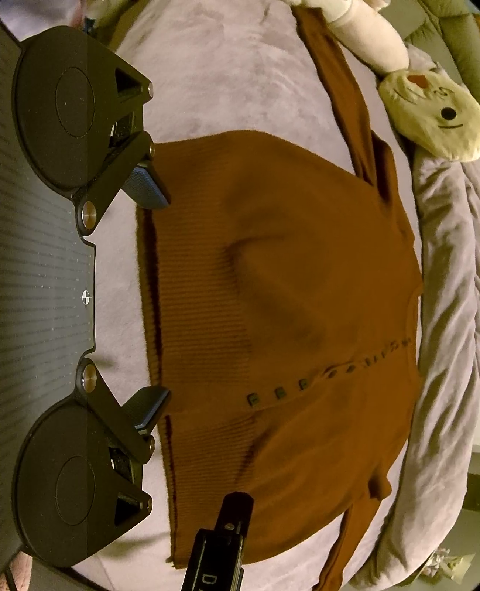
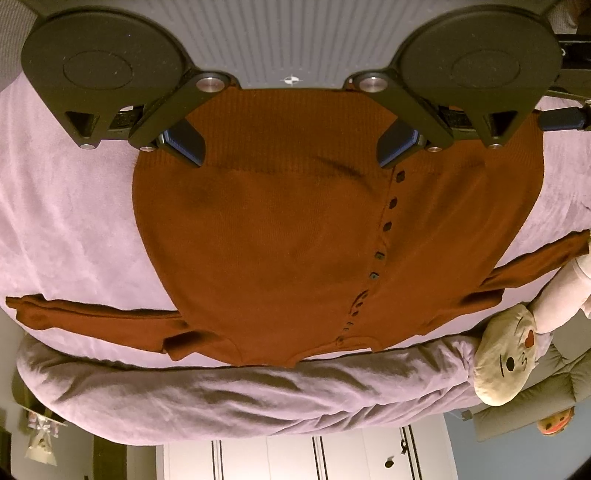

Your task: Fold small clothes

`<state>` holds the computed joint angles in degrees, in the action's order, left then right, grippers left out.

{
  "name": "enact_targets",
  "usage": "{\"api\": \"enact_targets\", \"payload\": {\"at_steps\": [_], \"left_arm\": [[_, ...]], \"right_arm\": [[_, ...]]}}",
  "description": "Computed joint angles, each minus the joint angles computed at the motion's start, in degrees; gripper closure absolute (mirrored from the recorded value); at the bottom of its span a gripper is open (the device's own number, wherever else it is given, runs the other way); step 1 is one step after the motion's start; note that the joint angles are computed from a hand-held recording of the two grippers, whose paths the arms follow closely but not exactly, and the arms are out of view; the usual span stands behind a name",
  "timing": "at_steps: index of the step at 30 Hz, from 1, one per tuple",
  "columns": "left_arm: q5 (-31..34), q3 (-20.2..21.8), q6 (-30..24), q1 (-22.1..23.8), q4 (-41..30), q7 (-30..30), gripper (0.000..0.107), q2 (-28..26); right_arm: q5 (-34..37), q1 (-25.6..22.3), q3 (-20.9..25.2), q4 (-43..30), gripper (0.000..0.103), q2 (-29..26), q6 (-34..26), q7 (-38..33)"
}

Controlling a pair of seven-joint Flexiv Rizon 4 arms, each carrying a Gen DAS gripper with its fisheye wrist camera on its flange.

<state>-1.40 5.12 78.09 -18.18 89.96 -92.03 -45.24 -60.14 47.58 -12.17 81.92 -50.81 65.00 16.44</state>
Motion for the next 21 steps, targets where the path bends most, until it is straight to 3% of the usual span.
{"api": "enact_targets", "payload": {"at_steps": [21], "left_arm": [[0.4, 0.0, -1.2, -0.1, -0.7, -0.6, 0.004, -0.3]], "right_arm": [[0.4, -0.7, -0.1, 0.5, 0.004, 0.0, 2.0, 0.9]]}}
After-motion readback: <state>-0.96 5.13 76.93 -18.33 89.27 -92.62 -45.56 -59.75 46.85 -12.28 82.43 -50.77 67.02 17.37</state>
